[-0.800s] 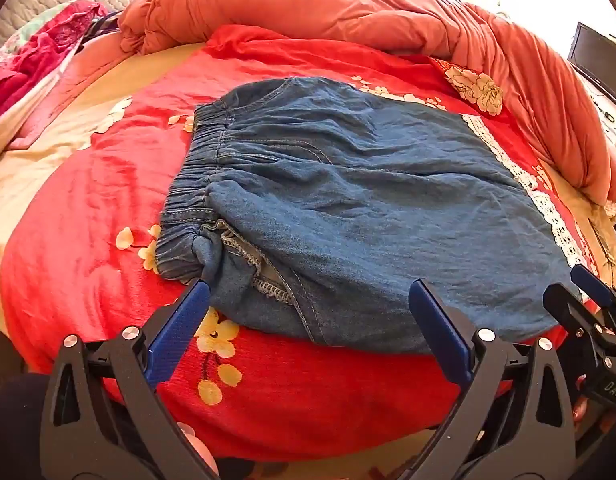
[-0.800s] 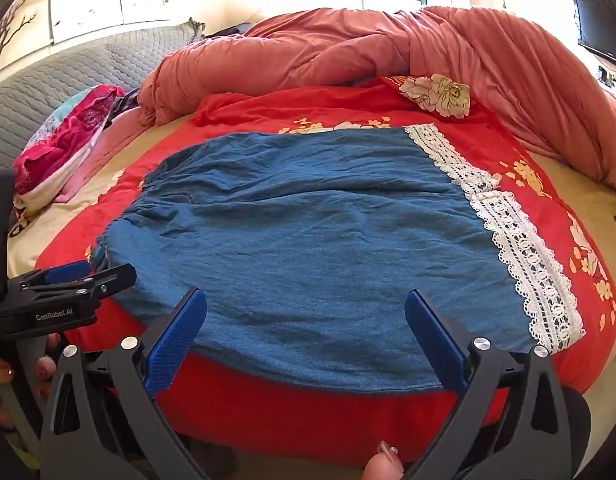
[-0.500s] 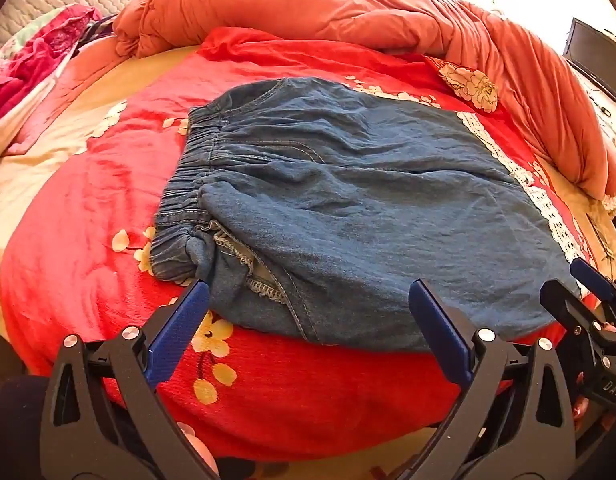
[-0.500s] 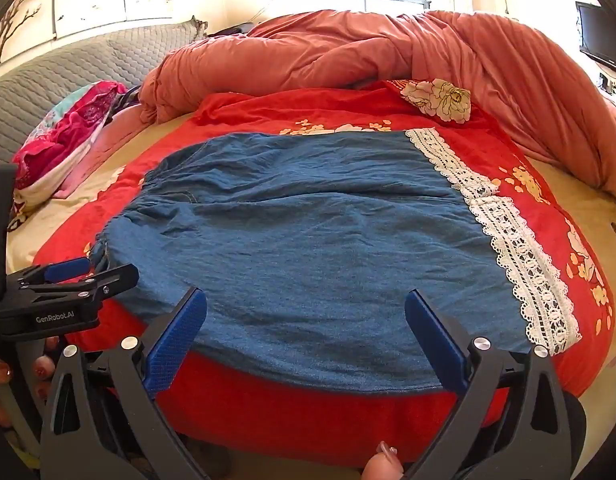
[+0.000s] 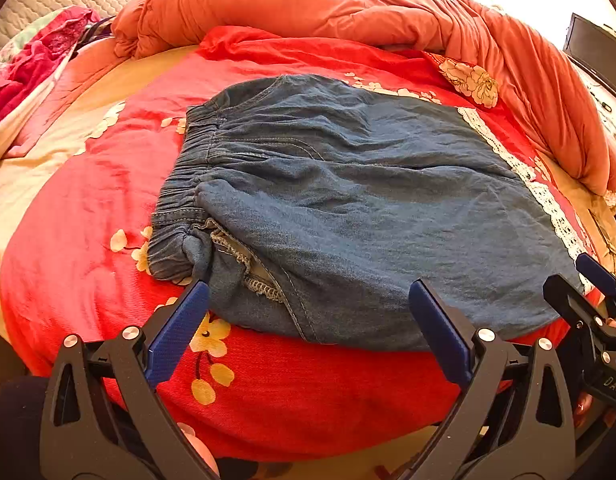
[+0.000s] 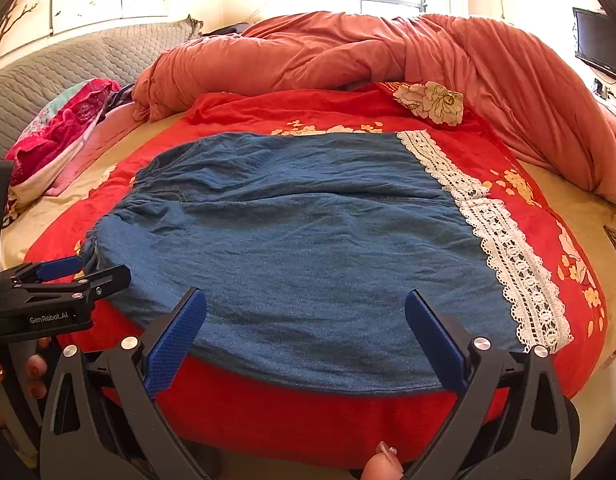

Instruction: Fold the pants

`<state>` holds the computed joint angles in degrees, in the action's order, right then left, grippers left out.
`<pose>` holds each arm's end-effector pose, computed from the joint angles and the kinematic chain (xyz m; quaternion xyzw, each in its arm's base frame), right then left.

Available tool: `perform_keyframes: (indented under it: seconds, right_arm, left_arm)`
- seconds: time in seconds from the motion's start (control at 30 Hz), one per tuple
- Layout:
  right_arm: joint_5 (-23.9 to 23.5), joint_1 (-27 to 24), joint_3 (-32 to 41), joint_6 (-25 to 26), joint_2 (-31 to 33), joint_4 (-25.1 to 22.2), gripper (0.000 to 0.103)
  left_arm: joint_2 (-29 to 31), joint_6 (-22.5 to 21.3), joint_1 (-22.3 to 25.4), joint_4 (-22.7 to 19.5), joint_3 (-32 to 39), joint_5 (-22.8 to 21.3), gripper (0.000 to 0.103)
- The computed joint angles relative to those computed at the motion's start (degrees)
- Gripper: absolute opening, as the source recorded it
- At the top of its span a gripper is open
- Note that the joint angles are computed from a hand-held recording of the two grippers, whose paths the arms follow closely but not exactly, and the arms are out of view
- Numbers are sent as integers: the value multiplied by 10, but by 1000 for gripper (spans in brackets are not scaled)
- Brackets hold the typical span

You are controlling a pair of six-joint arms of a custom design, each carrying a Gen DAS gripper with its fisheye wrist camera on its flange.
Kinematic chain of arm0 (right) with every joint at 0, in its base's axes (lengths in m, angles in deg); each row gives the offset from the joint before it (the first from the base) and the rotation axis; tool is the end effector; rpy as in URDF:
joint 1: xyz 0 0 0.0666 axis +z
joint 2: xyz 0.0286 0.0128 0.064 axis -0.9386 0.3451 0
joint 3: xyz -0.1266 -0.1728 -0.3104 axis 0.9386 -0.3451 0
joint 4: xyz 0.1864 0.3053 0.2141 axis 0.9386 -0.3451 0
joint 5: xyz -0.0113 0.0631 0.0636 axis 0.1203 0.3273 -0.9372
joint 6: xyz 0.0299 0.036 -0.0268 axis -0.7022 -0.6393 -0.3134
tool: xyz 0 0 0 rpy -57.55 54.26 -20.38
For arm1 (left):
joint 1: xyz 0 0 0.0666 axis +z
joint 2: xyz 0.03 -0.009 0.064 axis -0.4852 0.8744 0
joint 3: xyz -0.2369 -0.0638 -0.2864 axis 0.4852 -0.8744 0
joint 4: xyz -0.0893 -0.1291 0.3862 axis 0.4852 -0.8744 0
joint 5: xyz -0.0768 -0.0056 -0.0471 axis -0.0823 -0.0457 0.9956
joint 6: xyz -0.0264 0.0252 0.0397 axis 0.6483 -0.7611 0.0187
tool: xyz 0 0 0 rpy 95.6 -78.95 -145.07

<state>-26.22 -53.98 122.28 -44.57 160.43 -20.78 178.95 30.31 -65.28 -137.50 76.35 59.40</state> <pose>0.5829 0.1649 0.3752 -0.0934 0.8959 0.0766 0.4275 0.5907 -0.4193 0.3865 -0.0485 0.9397 -0.0483 0.3350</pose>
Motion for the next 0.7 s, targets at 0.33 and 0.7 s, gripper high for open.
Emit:
perform_keyframes:
  seconds: [0.33, 0.7]
  right_arm:
    - [2, -1, -3, 4, -2, 4, 99]
    - [11, 1, -3, 6, 0, 1, 99]
  left_arm:
    - [2, 0, 0, 0, 3, 0, 94]
    - [7, -2, -2, -6, 11, -6, 94]
